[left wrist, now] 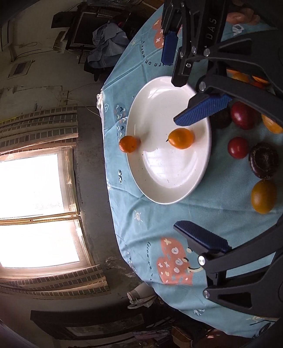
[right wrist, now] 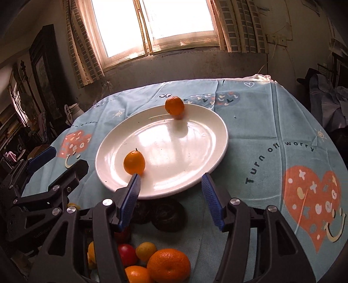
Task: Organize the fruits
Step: 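Carry both held oranges onto the white plate and open both tools, then grasp a yellow-orange citrus with the left tool while the right tool grasps an orange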
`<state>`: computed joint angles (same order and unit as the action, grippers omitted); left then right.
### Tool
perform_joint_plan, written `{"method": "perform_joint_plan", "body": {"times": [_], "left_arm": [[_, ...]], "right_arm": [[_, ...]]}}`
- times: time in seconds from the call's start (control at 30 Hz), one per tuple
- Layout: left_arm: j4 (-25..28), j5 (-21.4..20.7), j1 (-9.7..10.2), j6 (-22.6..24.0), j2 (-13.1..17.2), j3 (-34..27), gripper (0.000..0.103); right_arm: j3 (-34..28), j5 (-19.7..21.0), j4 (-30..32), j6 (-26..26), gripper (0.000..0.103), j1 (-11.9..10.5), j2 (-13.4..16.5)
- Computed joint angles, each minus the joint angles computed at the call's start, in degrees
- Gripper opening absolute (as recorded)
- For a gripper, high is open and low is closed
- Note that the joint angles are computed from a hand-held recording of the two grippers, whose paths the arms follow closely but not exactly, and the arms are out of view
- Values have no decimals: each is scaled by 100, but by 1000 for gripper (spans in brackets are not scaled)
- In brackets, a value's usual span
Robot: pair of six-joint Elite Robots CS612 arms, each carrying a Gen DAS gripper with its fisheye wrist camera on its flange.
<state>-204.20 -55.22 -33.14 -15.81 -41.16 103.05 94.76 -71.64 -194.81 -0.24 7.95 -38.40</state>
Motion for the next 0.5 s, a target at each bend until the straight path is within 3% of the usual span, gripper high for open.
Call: {"method": "perform_joint_plan", "body": {"times": [0.13, 0.3, 0.37, 0.5], "left_arm": [[67, -236, 33, -439, -271, 610, 91], [254, -759, 138, -1468, -506, 1312, 91], [118, -930, 117, -1499, -534, 1468, 91], [134, -969, 3, -1066, -497, 1454, 91]], "right_arm": [[623, 188, -608, 8, 59, -86, -218], [1228, 485, -1123, -31, 59, -185, -356], [1415, 597, -1295, -109, 59, -207, -374], [1583, 739, -1207, -464, 60, -182, -421]]}}
